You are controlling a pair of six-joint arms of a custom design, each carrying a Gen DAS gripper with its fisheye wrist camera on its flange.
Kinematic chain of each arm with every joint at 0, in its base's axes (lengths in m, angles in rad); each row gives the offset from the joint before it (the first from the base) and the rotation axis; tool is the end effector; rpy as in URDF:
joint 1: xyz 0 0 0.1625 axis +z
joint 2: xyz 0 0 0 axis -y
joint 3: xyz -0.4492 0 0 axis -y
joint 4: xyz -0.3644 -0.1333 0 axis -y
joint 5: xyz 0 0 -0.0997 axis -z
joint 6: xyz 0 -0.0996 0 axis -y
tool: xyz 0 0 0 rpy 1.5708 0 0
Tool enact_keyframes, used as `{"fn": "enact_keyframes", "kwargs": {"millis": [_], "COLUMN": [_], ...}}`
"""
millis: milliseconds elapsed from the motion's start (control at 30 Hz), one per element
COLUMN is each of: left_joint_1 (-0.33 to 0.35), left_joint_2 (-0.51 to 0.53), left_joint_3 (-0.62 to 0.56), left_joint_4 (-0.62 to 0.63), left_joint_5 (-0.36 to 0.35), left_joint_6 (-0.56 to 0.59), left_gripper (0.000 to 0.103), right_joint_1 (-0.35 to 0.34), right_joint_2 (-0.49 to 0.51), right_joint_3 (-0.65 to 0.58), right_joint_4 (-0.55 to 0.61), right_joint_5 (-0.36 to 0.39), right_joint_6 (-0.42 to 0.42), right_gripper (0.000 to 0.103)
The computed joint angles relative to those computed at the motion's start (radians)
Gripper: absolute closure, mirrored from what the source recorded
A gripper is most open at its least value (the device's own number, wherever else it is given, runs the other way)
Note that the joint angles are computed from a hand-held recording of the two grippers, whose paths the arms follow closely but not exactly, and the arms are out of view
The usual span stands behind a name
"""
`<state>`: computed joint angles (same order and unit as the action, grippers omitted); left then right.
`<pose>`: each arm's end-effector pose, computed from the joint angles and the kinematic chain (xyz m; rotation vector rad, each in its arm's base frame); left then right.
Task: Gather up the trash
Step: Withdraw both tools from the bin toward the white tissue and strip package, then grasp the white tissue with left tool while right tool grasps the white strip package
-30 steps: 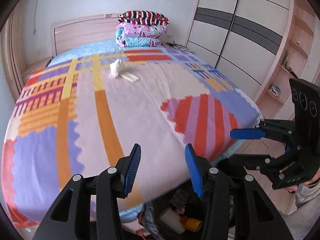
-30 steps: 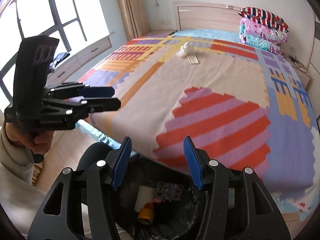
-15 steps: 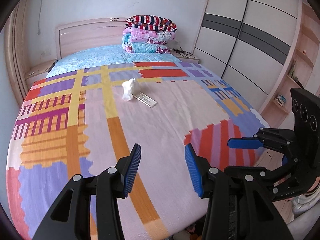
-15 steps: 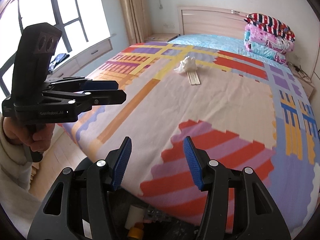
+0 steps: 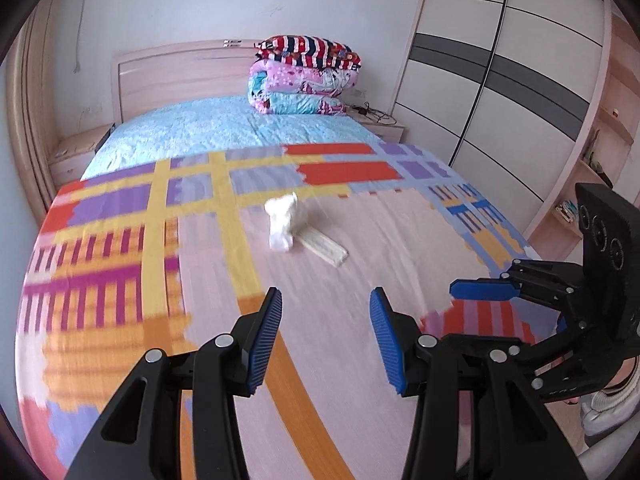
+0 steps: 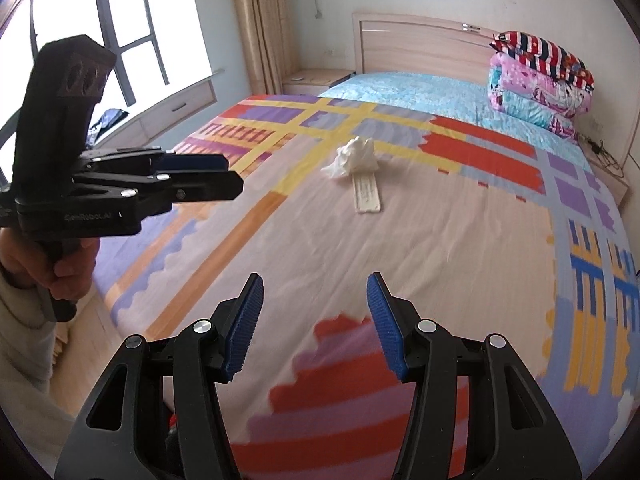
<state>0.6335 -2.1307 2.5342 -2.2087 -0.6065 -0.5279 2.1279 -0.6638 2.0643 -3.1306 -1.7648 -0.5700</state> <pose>-0.0393 -0.2958 0.3680 0.3384 2.3478 -1.0359 0.3768 -0.3891 -0.0005 1.5501 -2.4958 0.2327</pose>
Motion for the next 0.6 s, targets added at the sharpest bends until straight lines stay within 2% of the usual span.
{"fn": "enact_keyframes", "kwargs": {"millis": [67,167,300,600], "left_joint_1": [0.057,0.174,0.290,0.451], "left_joint_2": [0.058,0.165,0.278,0.449], "left_joint_3": [-0.008,-0.039,-0.094,-0.204], "left_joint_4": [-0.138,-0.343,-0.485,-0.610], "left_joint_5": [-0.015,-0.088,-0.149,-0.238], "left_joint_6": [0.109,0.258,0.385,0.535], "left_gripper": [0.059,0.059,0.059,0.059], "right_joint_1": [-0.004,-0.008,-0.008,-0.014], "right_joint_2": [0.015,0.035,0.068,0.142], "right_joint_3": [-0.028,-0.060,-0.111,-0.219], "right_joint_4": [0.014,0.022,0.048,0.105], "right_joint_5": [-0.002,-0.003,-0.010,-0.036], "right_joint_6": [0.002,-0.005,-0.011,-0.022], "right_gripper": [0.050,0.050,0.050,0.050]}}
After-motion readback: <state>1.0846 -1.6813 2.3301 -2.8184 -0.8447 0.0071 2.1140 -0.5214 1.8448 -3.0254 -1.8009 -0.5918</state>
